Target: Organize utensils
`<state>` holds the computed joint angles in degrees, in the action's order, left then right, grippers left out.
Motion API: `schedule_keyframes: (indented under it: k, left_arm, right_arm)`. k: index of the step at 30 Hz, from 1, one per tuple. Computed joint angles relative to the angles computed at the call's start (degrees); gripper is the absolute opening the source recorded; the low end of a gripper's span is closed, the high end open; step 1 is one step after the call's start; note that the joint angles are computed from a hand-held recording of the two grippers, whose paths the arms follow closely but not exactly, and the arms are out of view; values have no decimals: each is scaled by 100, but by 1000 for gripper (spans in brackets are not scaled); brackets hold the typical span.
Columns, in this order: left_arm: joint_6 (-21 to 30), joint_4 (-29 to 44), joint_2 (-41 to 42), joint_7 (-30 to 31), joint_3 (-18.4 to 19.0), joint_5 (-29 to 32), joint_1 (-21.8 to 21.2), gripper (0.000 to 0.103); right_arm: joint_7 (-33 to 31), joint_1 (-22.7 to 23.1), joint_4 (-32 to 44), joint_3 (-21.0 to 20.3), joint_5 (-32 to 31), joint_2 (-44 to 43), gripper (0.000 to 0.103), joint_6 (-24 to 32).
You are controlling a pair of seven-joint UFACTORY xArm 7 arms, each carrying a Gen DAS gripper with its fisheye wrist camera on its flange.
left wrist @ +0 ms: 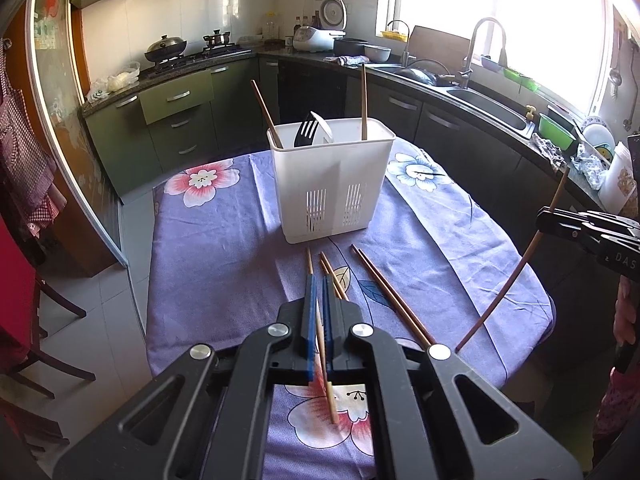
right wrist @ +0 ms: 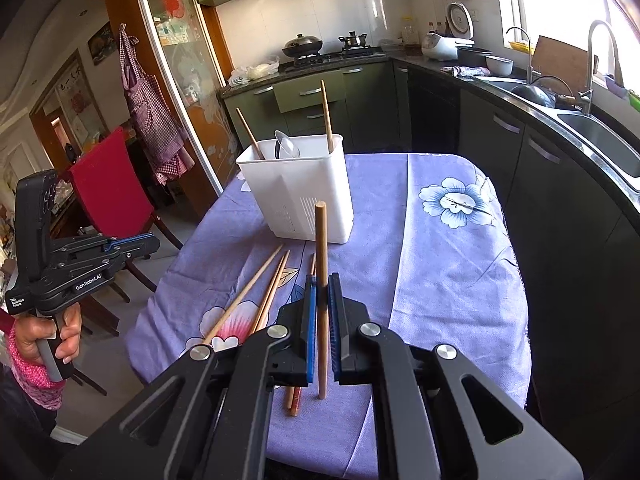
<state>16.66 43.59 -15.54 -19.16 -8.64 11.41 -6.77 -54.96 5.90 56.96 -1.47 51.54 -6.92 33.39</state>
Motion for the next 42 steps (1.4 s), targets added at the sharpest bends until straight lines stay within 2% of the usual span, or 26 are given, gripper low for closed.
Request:
schedule_keyframes:
  k: [5, 6, 7, 9, 10, 12, 14, 15, 19, 26, 38, 39, 40, 42]
  left_arm:
    - [387, 390, 525, 536, 274, -643, -309, 5]
    - [456, 515, 710, 601, 297, -753, -330, 9]
    - [591, 692, 935, 610, 299, -809, -330, 19]
    - [833, 1069, 1423, 852, 330, -1078, -373, 33]
    - [921, 1225, 1645, 847, 326, -1084, -377, 33]
    - [1137, 1592, 2091, 877, 328, -1065, -391, 33]
    - [1279, 1876, 2439, 684, 375, -848, -445, 26]
    - [1345, 2000, 2580, 698, 379, -830, -454, 18]
    - [1581, 2379, 2959, 615, 447, -673, -522, 14]
    - [1949, 2821, 3399, 675, 482, -601, -551, 14]
    - [2193, 3491, 3917, 522, 574, -440, -660, 14]
    - [2199, 3513, 3931, 532, 569, -448, -656, 13]
    - [2196, 3523, 3939, 557, 560, -469, -643, 7]
    - [2156, 3496, 3931, 629, 536, -536, -602, 7]
  right_arm:
    - [-13, 10, -29, -10, -13, -62, 7, -9]
    - [-23, 9, -41, -22, 7, -81, 7, -7]
    - [-25, 7, -49, -34, 21, -99, 7, -9]
    - [-22, 3, -63, -51, 17, -132, 7, -23]
    - [-21, 3, -63, -62, 17, -142, 7, -18]
    - [-12, -5, -72, -87, 8, -168, 7, 1]
    - [14, -19, -72, -112, -2, -182, 7, 21]
    - [21, -28, -66, -125, -8, -178, 7, 30]
    - [55, -77, -30, -166, -22, -152, 7, 96]
    - [75, -135, 31, -156, -27, -94, 7, 191]
    - [147, -180, 103, -113, -96, -43, 7, 269]
    - [151, -184, 102, -112, -105, -43, 7, 272]
    - [151, -187, 102, -115, -99, -41, 7, 275]
    - [157, -194, 110, -116, -95, -30, 7, 278]
